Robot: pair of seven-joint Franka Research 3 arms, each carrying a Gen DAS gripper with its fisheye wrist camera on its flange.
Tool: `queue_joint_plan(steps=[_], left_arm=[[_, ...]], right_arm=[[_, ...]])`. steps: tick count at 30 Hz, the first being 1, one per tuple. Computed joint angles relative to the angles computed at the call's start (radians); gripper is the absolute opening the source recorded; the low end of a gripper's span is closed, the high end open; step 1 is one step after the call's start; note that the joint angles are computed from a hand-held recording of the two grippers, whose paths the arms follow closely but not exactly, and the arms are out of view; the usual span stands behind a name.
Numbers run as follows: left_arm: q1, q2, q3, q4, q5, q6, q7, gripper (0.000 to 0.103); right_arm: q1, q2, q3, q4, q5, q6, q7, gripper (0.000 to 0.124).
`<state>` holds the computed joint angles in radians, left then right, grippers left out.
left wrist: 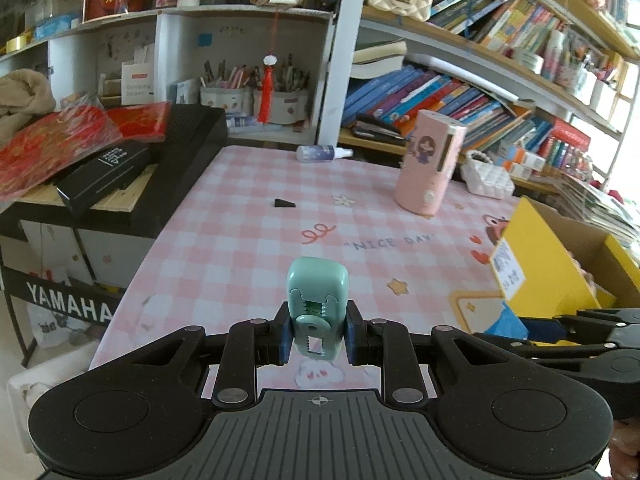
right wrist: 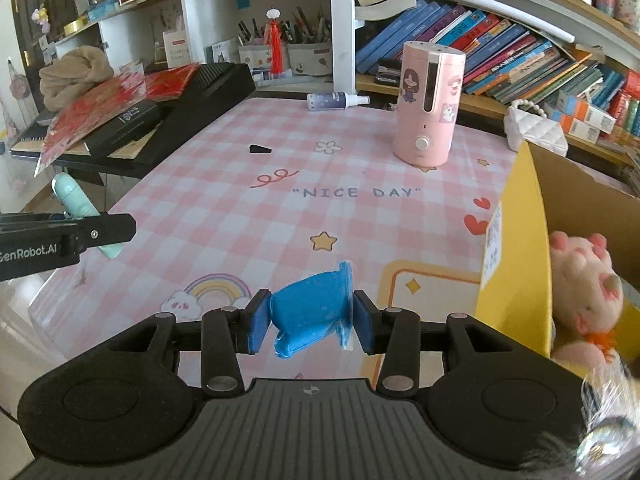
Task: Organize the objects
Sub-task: 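Carry the blue piece and mint-green gadget in both tools toward the yellow box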
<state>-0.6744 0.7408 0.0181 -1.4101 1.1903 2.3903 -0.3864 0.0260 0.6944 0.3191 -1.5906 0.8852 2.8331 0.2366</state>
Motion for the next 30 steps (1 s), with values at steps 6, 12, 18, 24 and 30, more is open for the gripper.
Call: queue_joint_plan(steps=[6,12,18,24,30], left_arm=[[-0.031,-0.044,-0.017,-0.063,0.034,-0.008,-0.029,0.023],[-0.048,-0.077,-0.043,-0.111,0.071,-0.010,-0.057,0.023],[-0.058,-0.092,-0.067,-0.137,0.101,0.000,-0.063,0.023],[-0.072,-0.093,-0.082,-0.141,0.118,0.014,-0.045,0.023],[-0.082,-0.080,-0.090,-0.126,0.124,0.046,-0.012,0.023]], right_arm=[[-0.050,-0.081,0.044,-0.131,0.109,0.045,-0.080,0.041],[-0.071,-0.167,0.050,-0.244,0.273,0.063,-0.200,0.041],[-0.054,-0.240,0.014,-0.331,0.419,0.059,-0.299,0.041],[-0.025,-0.299,-0.035,-0.401,0.555,0.051,-0.385,0.041],[0.014,-0.349,-0.101,-0.464,0.670,0.039,-0.453,0.041]])
